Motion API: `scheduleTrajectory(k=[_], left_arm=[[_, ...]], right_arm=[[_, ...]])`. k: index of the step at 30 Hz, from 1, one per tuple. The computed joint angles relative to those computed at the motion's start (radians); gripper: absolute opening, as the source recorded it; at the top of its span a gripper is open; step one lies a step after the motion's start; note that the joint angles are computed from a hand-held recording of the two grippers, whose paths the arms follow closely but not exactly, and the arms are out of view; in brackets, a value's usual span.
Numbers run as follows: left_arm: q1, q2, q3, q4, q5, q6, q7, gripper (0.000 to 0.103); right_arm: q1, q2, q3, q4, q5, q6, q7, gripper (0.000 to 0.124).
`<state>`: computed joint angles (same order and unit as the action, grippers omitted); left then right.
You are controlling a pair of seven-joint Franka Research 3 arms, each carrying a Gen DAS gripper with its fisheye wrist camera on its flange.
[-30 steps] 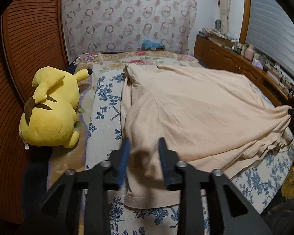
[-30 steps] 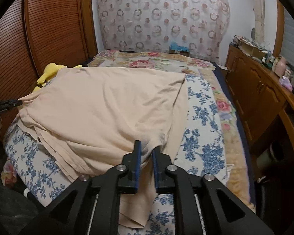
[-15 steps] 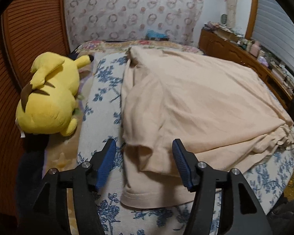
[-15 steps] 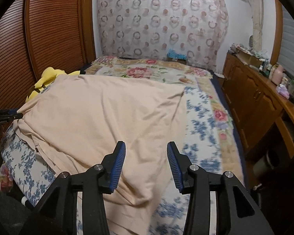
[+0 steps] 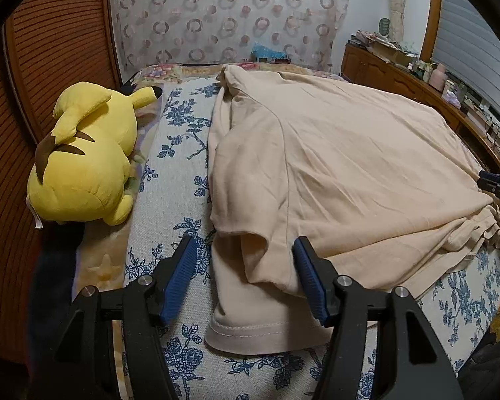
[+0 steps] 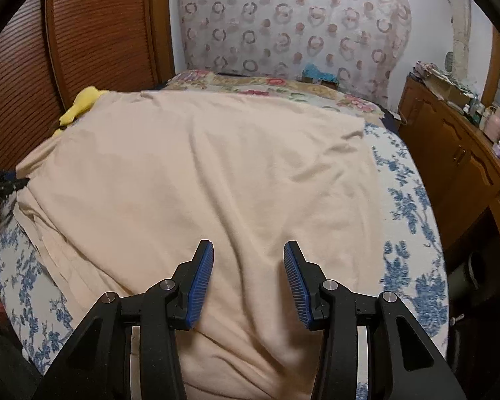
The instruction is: Fold small clothes
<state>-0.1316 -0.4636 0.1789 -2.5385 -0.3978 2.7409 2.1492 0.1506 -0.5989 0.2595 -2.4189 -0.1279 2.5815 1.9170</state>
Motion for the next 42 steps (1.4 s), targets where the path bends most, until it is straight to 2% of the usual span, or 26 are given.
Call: scheduleTrajectory(k=[9,14,18,21,24,34,38,40,42], left_arm=[[-0.005,-0.001,0.002,-0.008,-0.002,0.019,0.003,0.062],[-0.003,-0.002,0.001,-0.008,0.001,0.016,-0.009,0.062],[-0.034,-0.019,0.047,0.001,-0.066,-0.035,0.016,0.062],[-0.044,-0.033,0.075,0.003,-0.139,-0.068,0.05,0.056],[-0.022,-0.04,0.063,-0.005,-0.165,-0.064,0.053,0.051],[0.007,-0.013,0.028,0.012,-0.178,-0.062,0.048,0.051],[-0.001,-0.005,0.025,0.015,-0.178,-0.051,0.06,0.032],[-0.011,-0.003,0.035,0.02,-0.195,-0.065,0.077,0.015],[-0.001,-0.006,0.017,0.02,-0.185,-0.059,0.073,0.007]], right_arm=[[0.005,0.008,0.005,0.015,-0.011,-0.039,-0.003,0.049],[0.034,0.022,-0.016,0.017,0.008,-0.032,-0.039,0.065],[0.028,0.028,-0.011,0.023,0.006,-0.035,-0.03,0.069],[0.027,0.03,-0.007,0.027,0.005,-0.038,-0.027,0.07],[0.027,0.03,-0.008,0.026,0.003,-0.037,-0.025,0.071],[0.029,0.028,-0.011,0.025,0.004,-0.039,-0.03,0.072],[0.029,0.027,-0.013,0.025,0.005,-0.04,-0.033,0.072],[0.029,0.027,-0.012,0.024,0.006,-0.039,-0.033,0.072],[0.029,0.027,-0.013,0.025,0.006,-0.04,-0.035,0.072]])
